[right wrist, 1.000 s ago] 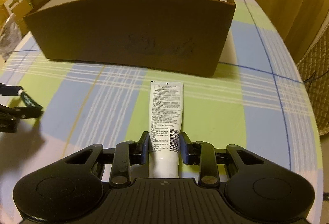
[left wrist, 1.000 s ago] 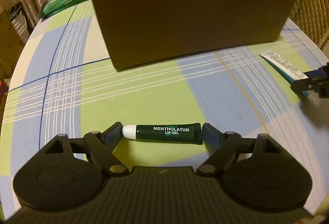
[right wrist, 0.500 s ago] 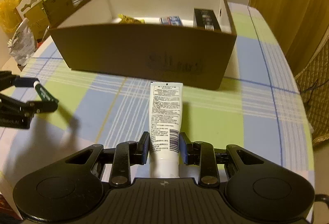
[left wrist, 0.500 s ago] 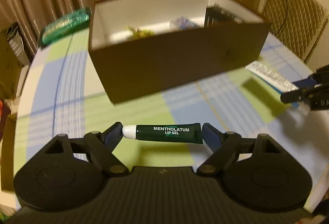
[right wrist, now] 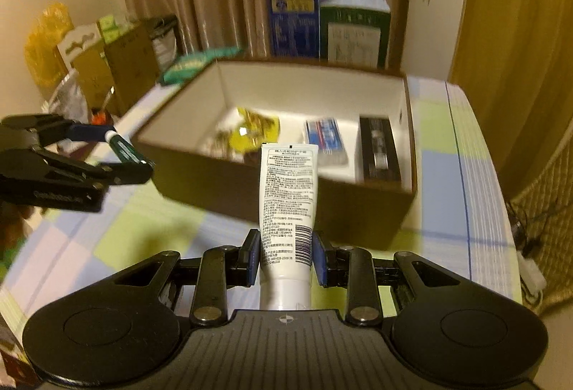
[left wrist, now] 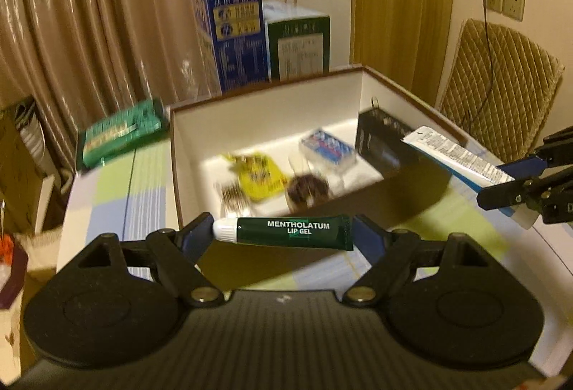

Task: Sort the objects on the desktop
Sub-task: 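Lift both tubes over the box and lower them inside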

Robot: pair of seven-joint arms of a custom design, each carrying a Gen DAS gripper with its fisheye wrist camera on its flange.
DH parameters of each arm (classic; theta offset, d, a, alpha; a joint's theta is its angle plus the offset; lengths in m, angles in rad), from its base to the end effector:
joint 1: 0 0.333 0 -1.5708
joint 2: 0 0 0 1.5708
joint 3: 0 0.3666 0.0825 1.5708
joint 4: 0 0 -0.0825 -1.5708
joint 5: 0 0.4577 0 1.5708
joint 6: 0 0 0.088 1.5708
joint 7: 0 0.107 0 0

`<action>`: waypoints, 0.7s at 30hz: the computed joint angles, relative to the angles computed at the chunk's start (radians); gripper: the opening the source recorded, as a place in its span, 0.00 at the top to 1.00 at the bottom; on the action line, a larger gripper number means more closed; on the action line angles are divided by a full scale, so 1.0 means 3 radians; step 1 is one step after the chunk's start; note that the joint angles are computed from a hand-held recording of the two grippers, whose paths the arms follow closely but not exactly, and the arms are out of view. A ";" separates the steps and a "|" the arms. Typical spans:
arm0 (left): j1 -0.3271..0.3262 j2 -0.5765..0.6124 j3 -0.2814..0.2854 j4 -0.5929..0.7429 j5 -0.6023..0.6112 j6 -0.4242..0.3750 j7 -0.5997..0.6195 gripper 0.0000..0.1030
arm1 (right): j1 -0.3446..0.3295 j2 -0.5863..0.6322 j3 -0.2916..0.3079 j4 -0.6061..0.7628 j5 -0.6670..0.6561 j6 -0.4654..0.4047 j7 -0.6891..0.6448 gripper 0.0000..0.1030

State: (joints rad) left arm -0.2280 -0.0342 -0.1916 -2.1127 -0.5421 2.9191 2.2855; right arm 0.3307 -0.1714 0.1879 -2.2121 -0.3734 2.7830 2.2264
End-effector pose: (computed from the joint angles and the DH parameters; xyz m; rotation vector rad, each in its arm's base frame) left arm 0.6009 -0.2343 0.5380 -1.1012 2.2464 -0.9969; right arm 0.5110 0.3166 0.5501 -1.8637 1.5661 -0.5401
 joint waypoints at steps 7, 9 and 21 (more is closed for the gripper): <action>0.0081 0.0371 -0.0079 0.0504 0.0014 -0.0106 0.0051 0.22 | -0.0013 0.0377 -0.0102 0.0464 0.0001 0.0080 -0.0100 0.73; 0.0128 0.0526 -0.0122 0.0697 0.0095 -0.0170 0.0002 0.22 | 0.0011 0.0529 -0.0156 0.0639 0.0091 0.0056 -0.0180 0.73; 0.0249 0.1438 -0.0213 0.1802 0.0911 -0.0727 -0.0331 0.22 | 0.0141 0.1387 -0.0393 0.1540 0.0526 -0.0333 -0.0624 0.73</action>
State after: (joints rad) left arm -0.1531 0.3973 -0.2555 -1.5720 -0.2688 2.7010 2.1861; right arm 0.3728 0.2446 0.0701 -1.7500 -0.2155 2.6830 2.0393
